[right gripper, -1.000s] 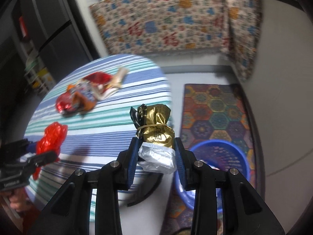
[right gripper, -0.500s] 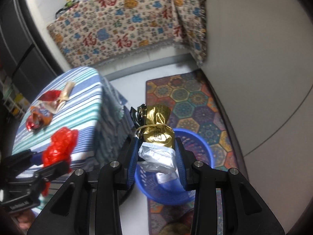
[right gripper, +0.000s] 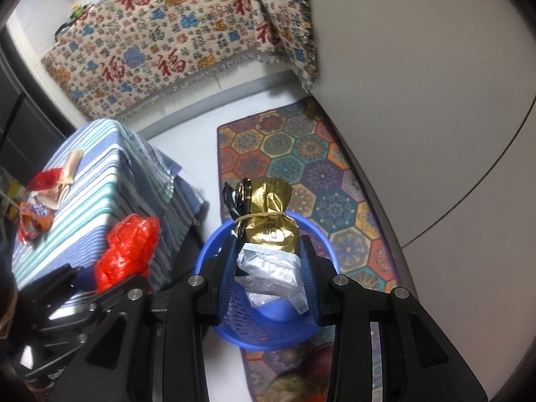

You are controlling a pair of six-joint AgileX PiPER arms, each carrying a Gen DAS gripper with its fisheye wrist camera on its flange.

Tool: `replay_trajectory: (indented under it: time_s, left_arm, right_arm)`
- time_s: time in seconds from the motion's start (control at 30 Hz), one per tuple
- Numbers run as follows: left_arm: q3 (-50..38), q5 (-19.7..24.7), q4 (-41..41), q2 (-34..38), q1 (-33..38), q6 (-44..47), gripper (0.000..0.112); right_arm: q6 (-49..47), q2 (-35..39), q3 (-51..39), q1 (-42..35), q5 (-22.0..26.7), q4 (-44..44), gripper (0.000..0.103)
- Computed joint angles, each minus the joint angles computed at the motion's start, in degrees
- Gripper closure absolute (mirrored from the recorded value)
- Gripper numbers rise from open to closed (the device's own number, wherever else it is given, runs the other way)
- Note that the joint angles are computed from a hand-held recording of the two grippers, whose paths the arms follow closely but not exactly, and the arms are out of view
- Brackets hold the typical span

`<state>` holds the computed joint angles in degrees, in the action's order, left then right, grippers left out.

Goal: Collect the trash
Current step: 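Carry both items over the blue wastebasket and open both grippers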

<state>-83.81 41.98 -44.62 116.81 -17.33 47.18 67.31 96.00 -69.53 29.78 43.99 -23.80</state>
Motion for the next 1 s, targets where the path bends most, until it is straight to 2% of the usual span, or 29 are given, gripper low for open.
replay_trajectory:
  time_s: [0.47, 0.57, 0.6, 0.63, 0.73, 0.83, 1.0]
  left_arm:
    - [-2.25, -2.24, 0.08, 4.32, -2.43, 1.76, 0.067]
    - [-2.62, -2.14, 0.30, 5.13, -3.19, 2.18, 0.056]
    - [-2.79, -2.37, 0.54, 5.46, -3.51, 2.03, 0.051]
    - [-2.90, -2.77, 0.64, 5.76, -3.76, 1.94, 0.050]
    - [-3.47, -2.90, 0.72, 6.58, -3.91, 1.22, 0.049]
    - [-2.68, -2.93, 0.59, 6.00, -3.42, 0.63, 0.049]
    - [1.35, -2.49, -1.28, 1.50, -1.16, 2.31, 0.049]
  right_arm:
    - [-0.05, -0.05, 1.24, -2.03, -3.02, 2.06, 0.063]
    - [0.63, -0.41, 2.12, -2.67, -4.79, 2.42, 0.058]
    - [0.86, -0.62, 2.50, -2.91, -5.43, 2.57, 0.051]
    - [1.42, -0.75, 2.61, -3.00, -5.63, 2.38, 0.046]
    - [3.24, -1.44, 2.95, -2.92, -5.68, 0.95, 0.044]
    - [5.61, -2.26, 2.95, -2.15, -4.45, -1.92, 0.036]
    - [8.27, -1.83, 0.50, 0.60, 1.21, -8.53, 0.031]
